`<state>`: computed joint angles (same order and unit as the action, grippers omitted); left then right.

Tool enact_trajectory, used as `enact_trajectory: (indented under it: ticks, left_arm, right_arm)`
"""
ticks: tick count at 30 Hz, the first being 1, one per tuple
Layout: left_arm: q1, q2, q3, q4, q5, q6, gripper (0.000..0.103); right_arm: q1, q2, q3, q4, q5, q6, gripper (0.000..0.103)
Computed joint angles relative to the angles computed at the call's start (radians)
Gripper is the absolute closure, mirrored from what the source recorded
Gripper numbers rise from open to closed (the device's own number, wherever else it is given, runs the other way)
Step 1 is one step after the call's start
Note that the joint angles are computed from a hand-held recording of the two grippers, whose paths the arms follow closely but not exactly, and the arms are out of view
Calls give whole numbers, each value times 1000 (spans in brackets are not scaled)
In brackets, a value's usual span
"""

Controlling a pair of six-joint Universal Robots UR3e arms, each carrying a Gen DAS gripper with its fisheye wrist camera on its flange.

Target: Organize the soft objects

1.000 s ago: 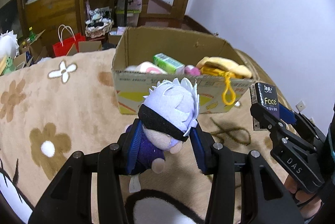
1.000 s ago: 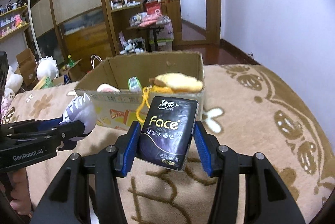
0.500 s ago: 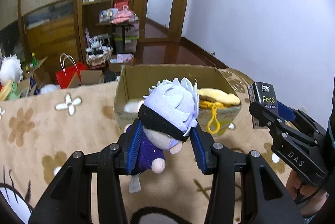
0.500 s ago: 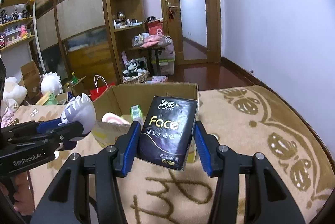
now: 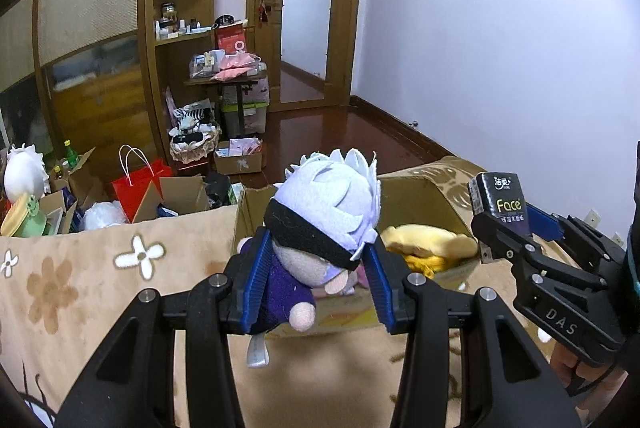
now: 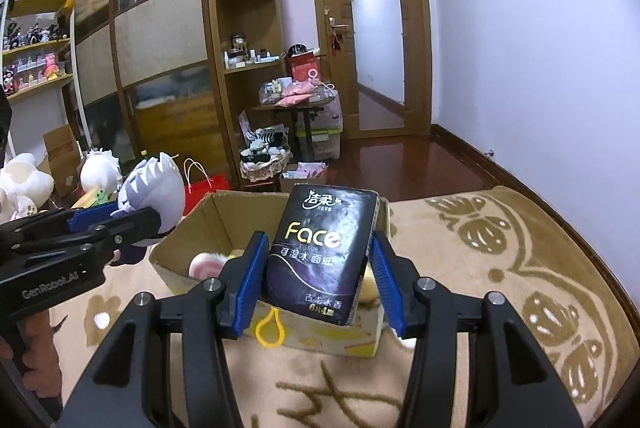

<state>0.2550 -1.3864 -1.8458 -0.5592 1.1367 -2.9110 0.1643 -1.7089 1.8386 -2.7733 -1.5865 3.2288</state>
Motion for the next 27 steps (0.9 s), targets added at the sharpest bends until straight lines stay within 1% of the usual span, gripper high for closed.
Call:
enact_trajectory:
  ticks: [6,11,15,17,18,19,21,23,27]
  left_arm:
    - [-32,-98,78,37,38,-24,59]
    - [-52,-171,129,33,55,-35,58]
    - [-75,-229,174,4,76,-41,56]
    - [-84,-256,194,-3,95,-52,53]
    - [-82,-268,199,-7,94,-55,51]
    - [-74,-276,200,-6,78,-58,48]
    - [-55,-282,188,0,45,-61,47]
    - [-54,-288,185,4,56,-62,41]
    - [-45,-284,172,3,68,-59,38]
  right_arm:
    - [-6,75,-69,-10,28,-20,49]
    - [-4,150,-125,-12,45,-45,49]
    - [-4,200,-149,-23,63,-58,48]
    - [-2,227,-154,-34,60,-64,48]
    - [-3,237,-152,-41,60,-63,48]
    - [-5,242,-147,-46,67,-61,48]
    - [-20,248,-141,-46,93,-60,48]
    - [-40,255,-136,-41,129,-48,48]
    - [-74,259,-121,-40,187,-22,47]
